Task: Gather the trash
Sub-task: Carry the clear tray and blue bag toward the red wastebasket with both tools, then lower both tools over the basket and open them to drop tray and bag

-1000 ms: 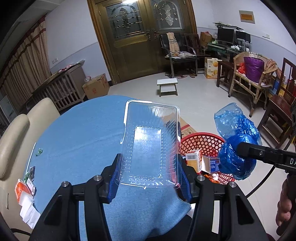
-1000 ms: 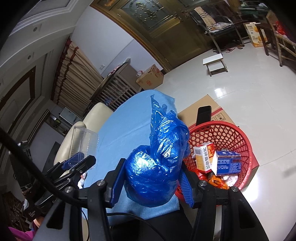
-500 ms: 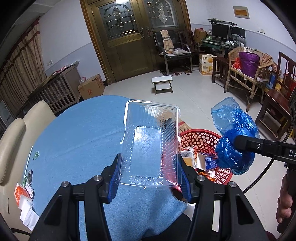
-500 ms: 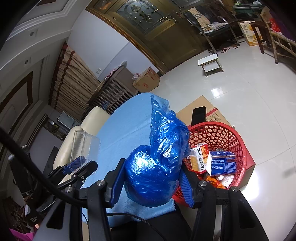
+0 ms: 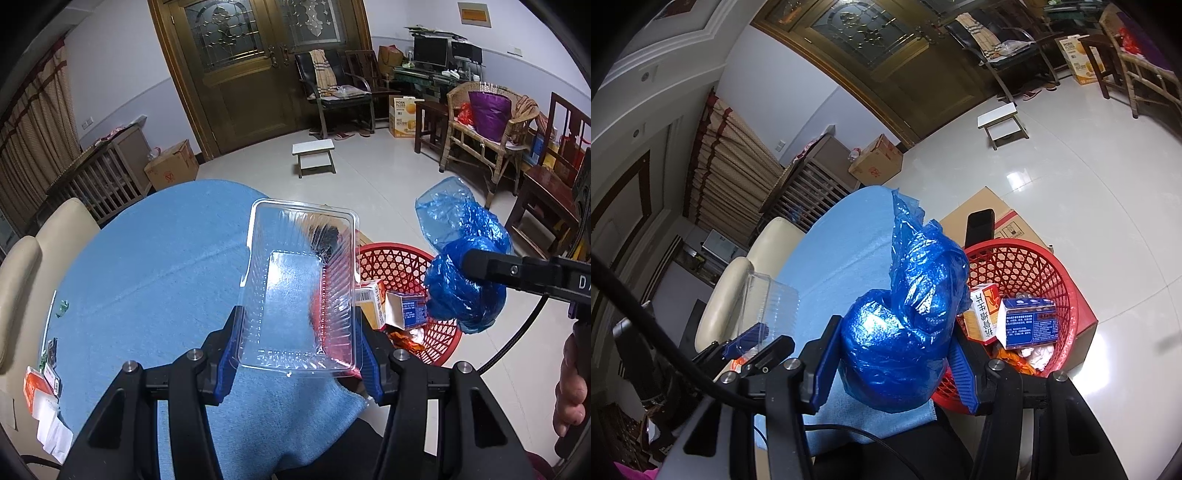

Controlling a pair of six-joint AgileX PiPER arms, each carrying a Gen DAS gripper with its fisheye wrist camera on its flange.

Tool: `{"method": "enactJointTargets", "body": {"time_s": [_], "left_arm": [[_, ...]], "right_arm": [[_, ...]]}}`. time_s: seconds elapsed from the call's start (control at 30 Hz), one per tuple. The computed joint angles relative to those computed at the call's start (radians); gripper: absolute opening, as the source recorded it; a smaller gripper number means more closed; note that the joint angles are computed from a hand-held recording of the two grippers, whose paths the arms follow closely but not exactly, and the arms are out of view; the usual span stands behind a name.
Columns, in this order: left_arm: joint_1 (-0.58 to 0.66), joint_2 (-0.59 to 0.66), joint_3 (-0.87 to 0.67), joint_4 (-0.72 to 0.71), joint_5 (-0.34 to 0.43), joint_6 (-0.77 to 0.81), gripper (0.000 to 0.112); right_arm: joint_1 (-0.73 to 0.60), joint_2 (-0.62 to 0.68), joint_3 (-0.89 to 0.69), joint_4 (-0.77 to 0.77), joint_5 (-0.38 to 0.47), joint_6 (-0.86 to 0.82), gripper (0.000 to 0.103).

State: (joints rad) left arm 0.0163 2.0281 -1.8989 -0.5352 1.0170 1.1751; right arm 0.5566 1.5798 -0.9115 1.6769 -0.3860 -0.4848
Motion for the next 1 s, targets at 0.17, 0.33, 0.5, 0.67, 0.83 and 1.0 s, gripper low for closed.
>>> {"method": "enactJointTargets", "body": {"time_s": [0.17,0.33,0.5,0.67,0.83,1.0], "left_arm": [[-0.007,0.015,-0.009,0.014,0.012,-0.004,0.057],[-0.015,0.021,-0.002,0.022,0.015,-0.001,0.057],[-0.026,0.039,-0.018,0.039,0.031,-0.009,0.057],[-0.035,0.072,-0.064,0.054,0.061,-0.027,0.057],[-0.048,0.083,-0.072,0.065,0.067,-0.034,0.057],[-0.058,0.082,-0.060,0.074,0.066,-0.029,0.057]], "right_arm": [[-0.009,0.003,0.004,-0.001,0.008,0.014,0.058],[-0.021,0.010,0.003,-0.002,0.022,0.020,0.058],[-0.036,0.012,0.011,-0.015,0.035,0.040,0.058],[-0.045,0.014,0.012,0.000,0.037,0.032,0.058],[-0.059,0.012,0.033,-0.038,0.047,0.086,0.058],[-0.069,0.007,0.059,-0.090,0.052,0.153,0.058]]}}
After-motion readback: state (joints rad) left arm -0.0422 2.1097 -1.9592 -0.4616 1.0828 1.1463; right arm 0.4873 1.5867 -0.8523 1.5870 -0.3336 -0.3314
